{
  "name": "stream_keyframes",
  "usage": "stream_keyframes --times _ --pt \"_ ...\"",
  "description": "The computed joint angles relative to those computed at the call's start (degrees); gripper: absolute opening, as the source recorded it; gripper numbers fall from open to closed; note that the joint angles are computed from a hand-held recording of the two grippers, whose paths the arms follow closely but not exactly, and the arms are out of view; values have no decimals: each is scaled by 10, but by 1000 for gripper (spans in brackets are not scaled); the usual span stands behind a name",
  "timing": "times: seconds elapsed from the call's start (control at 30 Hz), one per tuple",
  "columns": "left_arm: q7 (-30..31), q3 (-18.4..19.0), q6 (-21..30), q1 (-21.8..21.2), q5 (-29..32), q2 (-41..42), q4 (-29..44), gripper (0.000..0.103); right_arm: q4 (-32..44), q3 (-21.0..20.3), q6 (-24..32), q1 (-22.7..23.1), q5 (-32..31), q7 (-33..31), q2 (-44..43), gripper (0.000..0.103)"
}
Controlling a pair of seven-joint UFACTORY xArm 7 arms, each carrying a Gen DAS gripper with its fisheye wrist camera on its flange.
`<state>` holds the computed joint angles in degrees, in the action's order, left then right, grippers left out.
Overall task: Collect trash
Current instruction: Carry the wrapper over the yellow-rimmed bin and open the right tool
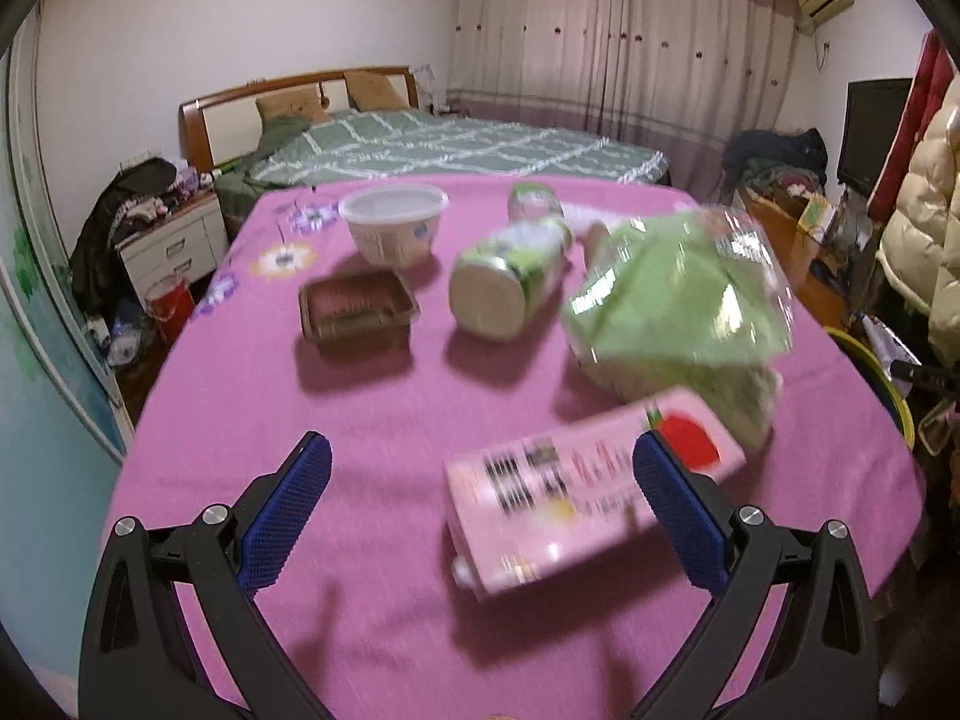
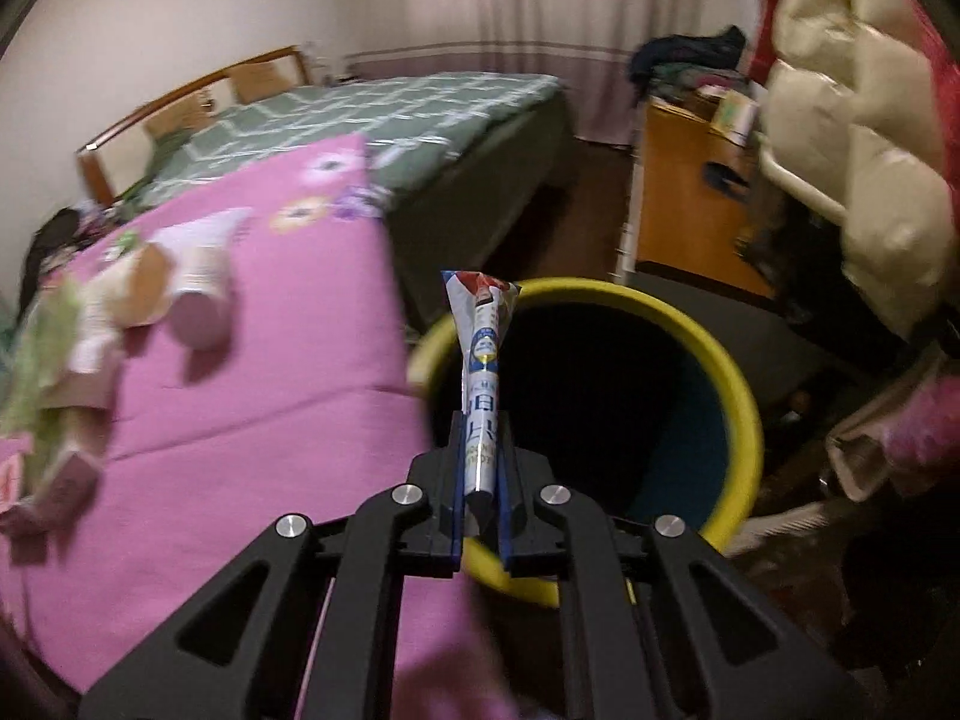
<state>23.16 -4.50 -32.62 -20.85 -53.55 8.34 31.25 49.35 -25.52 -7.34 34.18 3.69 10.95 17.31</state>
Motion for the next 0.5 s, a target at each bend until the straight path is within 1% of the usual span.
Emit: stream_keyframes --times 0.03,0.07,0.17,0.23,0.27,0.3,0.33,0.4,0.43,0.47,0.5 --pt "11 -2 2 -7 -19 1 0 99 -1 5 -1 -11 2 1 5 9" --pt "18 -3 2 -12 -32 4 0 99 -1 25 -1 -37 3 1 8 9" --pt "13 -10 -1 -19 -41 5 -5 99 8 63 4 -87 2 2 24 9" --pt "21 -11 5 -23 -50 5 -3 99 16 66 8 -94 1 6 37 15" --pt "22 -13 7 -26 -50 6 -2 99 18 74 6 -104 0 7 41 17" --pt "18 -15 12 -27 -44 6 -2 99 18 85 3 -117 0 9 43 24" --pt "8 -18 21 -26 -27 2 -6 99 19 83 3 -114 1 12 44 31" --pt "7 -19 29 -32 -14 -2 -7 99 17 95 -6 -128 2 12 42 34" --pt "21 -20 29 -40 -24 1 -1 99 15 104 -9 -138 2 11 41 35" --pt "15 -14 30 -51 -12 2 -1 99 15 113 -12 -147 3 9 40 35" --pt "-11 -28 37 -37 25 -6 -11 99 14 114 -13 -146 6 9 39 36"
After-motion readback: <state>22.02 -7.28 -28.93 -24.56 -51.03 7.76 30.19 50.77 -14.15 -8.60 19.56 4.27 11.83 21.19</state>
